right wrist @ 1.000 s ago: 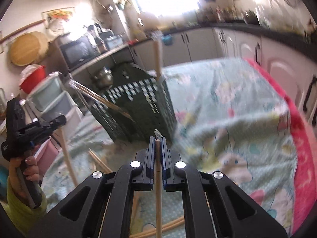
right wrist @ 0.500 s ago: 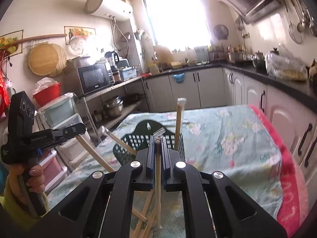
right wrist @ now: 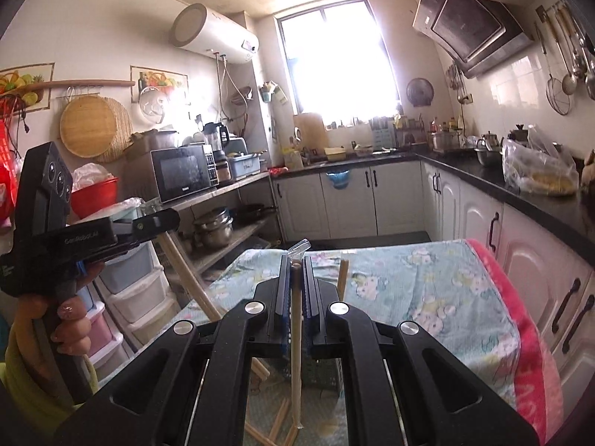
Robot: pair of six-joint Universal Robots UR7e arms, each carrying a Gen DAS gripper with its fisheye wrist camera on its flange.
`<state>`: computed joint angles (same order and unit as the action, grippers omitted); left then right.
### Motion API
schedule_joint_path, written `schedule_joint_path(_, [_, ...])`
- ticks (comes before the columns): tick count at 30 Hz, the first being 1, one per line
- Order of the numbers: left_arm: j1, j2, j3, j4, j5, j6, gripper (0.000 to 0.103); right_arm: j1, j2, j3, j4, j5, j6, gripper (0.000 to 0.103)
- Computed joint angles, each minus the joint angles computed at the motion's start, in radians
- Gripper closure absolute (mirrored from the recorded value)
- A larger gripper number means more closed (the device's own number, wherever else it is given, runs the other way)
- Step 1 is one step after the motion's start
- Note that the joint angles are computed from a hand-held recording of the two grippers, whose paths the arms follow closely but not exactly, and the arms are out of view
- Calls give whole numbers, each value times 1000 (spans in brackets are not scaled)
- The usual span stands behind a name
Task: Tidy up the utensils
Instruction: 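Raise the held chopsticks upright and carry both tools over the caddy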
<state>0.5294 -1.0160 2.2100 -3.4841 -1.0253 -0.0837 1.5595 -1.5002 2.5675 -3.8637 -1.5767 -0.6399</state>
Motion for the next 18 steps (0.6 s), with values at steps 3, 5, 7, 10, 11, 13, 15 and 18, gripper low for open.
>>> schedule_joint_path(3, [1, 3, -27, 15, 6, 15, 101, 15, 2, -21, 10, -4, -2, 97])
schedule_joint_path(5, [3, 7, -47, 25, 9, 23, 101, 29, 6, -43, 23, -13, -6, 97])
schedule_joint_path(7, [2, 13, -64, 29, 17, 36, 101, 42, 11, -62, 32, -16, -9, 97])
schedule_joint_path(10, [6, 20, -90, 34, 18, 52, 101, 58, 18, -89, 39, -22, -14, 97])
schedule_joint_path(11, [6, 23, -97, 32, 22, 58, 101, 63, 20, -100, 44, -20, -15, 97])
schedule_joint_path(13, [9, 28, -113, 31, 23, 66, 101, 74, 26, -117, 45, -24, -17, 97])
schedule_joint_path(15, [12, 32, -125, 30, 27, 75, 101, 82, 30, -131, 48, -24, -18, 97])
schedule_joint_path(18, [16, 41, -144, 25, 34, 87, 101, 90, 38, -153, 51, -23, -23, 97])
